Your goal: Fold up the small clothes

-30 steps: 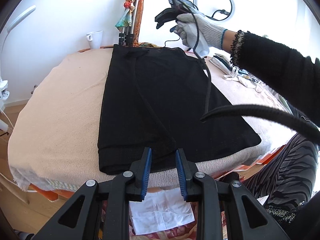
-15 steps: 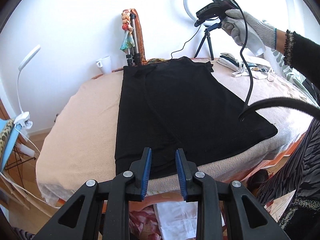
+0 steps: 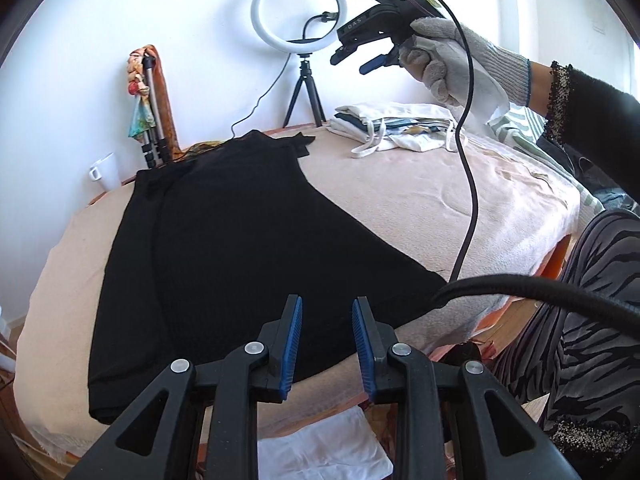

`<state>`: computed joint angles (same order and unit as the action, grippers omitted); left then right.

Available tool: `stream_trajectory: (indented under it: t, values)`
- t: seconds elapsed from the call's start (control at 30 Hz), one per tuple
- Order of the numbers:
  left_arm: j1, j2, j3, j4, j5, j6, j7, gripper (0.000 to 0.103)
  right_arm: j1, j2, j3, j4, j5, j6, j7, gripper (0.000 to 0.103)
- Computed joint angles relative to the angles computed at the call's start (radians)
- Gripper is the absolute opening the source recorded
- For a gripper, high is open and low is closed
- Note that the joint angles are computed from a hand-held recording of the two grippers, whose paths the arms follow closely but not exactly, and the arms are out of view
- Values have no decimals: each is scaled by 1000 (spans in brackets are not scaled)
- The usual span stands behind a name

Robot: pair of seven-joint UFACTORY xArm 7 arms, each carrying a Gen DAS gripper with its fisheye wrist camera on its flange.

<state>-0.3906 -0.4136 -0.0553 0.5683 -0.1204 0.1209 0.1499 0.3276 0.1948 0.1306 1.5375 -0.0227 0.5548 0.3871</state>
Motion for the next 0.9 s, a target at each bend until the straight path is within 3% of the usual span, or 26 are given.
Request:
stream_trajectory:
  t: [0.1,0.2,0.33,0.63,0.73,0.77,0.83,0.9]
  values:
    - [-67,58,17,36,-18,-15,46,26,-26,-31,4,-54,50,-15,-49,57]
    - [-70,100,-10,63,-7,-23,63,26,-42,-57,3,-94,80,-20,-85,57]
    - [-124,141,7,99,-67,0,104,26,-63,-77,2,-127,124,-23,-138,57]
    - [-27,233,-106,181,20,70,31,29,-82,-35,19,-117,255,-20,-235,57]
    - [-24,248,-104,189,15,76,27,19,-87,5,35,-85,317,-12,-275,57]
    - [-35,248,-93,191,-13,78,46,17,-87,20,41,-73,334,-9,-285,57]
    - [-69,248,-59,196,-104,83,116,3,-85,54,50,-43,359,-1,-298,57]
    - [-67,243,-57,199,-135,83,134,2,-83,94,61,-6,382,13,-308,57]
